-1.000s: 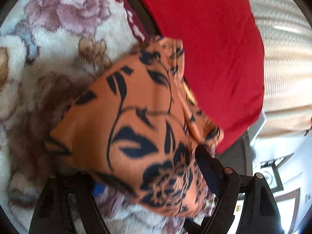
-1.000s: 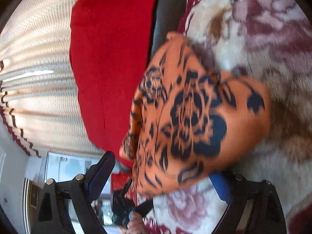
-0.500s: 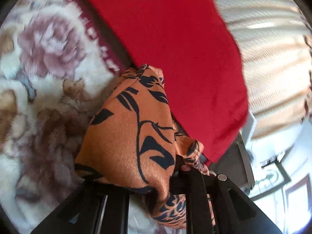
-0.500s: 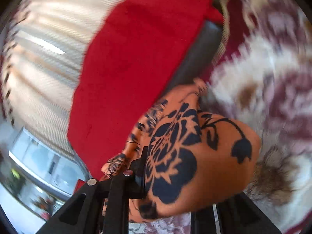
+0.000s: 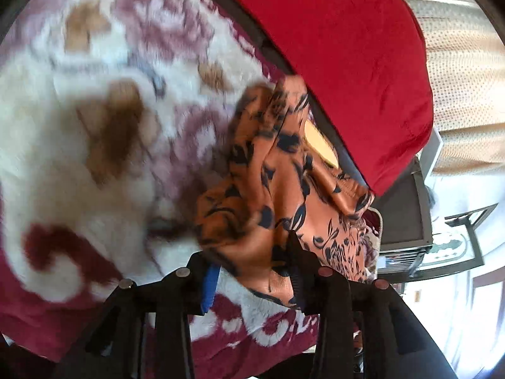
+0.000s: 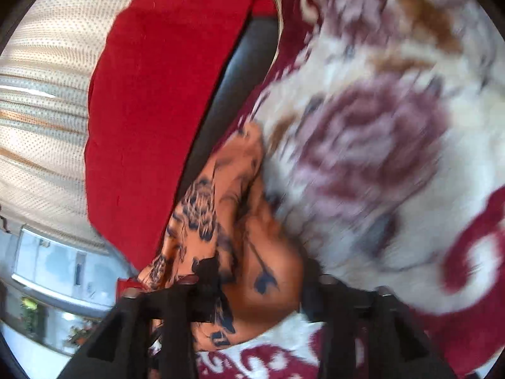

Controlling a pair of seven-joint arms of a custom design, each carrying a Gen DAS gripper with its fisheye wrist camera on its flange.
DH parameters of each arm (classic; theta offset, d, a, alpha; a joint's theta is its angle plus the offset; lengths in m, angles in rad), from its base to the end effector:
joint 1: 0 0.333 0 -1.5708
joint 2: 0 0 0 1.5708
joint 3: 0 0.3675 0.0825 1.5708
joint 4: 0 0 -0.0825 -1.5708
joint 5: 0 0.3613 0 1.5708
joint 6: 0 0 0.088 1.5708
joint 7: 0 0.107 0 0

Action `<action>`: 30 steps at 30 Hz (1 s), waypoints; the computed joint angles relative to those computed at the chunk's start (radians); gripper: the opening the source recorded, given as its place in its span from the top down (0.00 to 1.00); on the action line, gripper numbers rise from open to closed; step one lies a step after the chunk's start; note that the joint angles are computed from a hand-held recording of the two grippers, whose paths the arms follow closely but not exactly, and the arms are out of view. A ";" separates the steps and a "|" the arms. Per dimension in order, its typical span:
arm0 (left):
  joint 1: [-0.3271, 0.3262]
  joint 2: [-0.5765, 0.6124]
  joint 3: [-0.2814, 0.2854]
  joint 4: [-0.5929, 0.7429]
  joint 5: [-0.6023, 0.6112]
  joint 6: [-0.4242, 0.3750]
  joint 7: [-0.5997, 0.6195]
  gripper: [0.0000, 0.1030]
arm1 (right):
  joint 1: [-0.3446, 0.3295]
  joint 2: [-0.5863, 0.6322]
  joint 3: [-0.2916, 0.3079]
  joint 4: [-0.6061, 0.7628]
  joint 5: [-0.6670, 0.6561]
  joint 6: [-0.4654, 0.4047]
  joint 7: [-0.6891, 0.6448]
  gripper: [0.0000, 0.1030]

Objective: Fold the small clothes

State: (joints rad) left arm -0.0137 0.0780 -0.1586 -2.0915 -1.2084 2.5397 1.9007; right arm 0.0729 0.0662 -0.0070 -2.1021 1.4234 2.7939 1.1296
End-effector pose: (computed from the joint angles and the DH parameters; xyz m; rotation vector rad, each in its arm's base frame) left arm 0.5659 -0.0850 0.4836 2.1724 -1.4047 1.1686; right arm 0.5653 -0.0085 0.4914 -0.8841 1.9915 0.0804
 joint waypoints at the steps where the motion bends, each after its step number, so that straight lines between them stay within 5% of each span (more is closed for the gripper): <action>1: -0.006 -0.003 0.000 0.009 0.038 0.043 -0.002 0.59 | 0.016 -0.014 0.006 -0.016 -0.035 0.110 0.027 0.38; 3: -0.029 0.003 -0.003 0.026 0.212 0.145 -0.072 0.54 | 0.026 -0.017 0.008 -0.007 -0.096 0.201 0.028 0.38; 4: -0.046 0.010 -0.003 0.033 0.336 0.221 -0.144 0.50 | 0.016 -0.014 0.006 0.014 -0.052 0.176 -0.040 0.38; 6: -0.047 0.048 -0.014 0.092 0.452 0.253 -0.201 0.50 | 0.009 0.017 0.006 0.087 -0.042 0.136 -0.120 0.38; 9: -0.038 0.084 -0.031 0.151 0.541 0.296 -0.294 0.41 | 0.027 0.131 -0.011 0.224 -0.411 0.067 0.121 0.36; 10: -0.038 0.114 -0.031 0.195 0.586 0.279 -0.342 0.31 | 0.031 0.172 -0.017 0.286 -0.505 0.007 0.205 0.36; 14: -0.003 0.288 -0.075 0.414 0.636 0.156 -0.428 0.30 | -0.006 0.324 0.001 0.501 -0.663 -0.192 0.316 0.36; 18: -0.005 0.418 -0.103 0.557 0.727 0.080 -0.513 0.30 | -0.016 0.445 0.015 0.643 -0.795 -0.301 0.426 0.36; 20: 0.002 0.436 -0.119 0.567 0.770 0.068 -0.525 0.32 | -0.014 0.468 0.025 0.663 -0.830 -0.282 0.442 0.35; 22: 0.003 0.447 -0.128 0.584 0.812 0.061 -0.546 0.50 | -0.006 0.472 0.036 0.663 -0.863 -0.243 0.430 0.37; 23: -0.013 0.450 -0.117 0.599 0.860 0.061 -0.555 0.54 | 0.021 0.470 0.013 0.665 -0.925 -0.237 0.446 0.52; 24: -0.025 0.447 -0.107 0.605 0.903 0.059 -0.568 0.66 | 0.077 0.475 -0.042 0.682 -1.042 -0.247 0.500 0.77; 25: -0.038 0.446 -0.097 0.609 0.945 0.070 -0.578 0.88 | 0.111 0.477 -0.073 0.693 -1.122 -0.256 0.538 0.79; 27: -0.028 0.442 -0.115 0.601 0.959 0.101 -0.584 0.92 | 0.152 0.465 -0.105 0.682 -1.221 -0.225 0.607 0.91; 30: -0.034 0.426 -0.109 0.572 1.001 0.192 -0.606 0.92 | 0.224 0.417 -0.184 0.609 -1.392 -0.083 0.731 0.93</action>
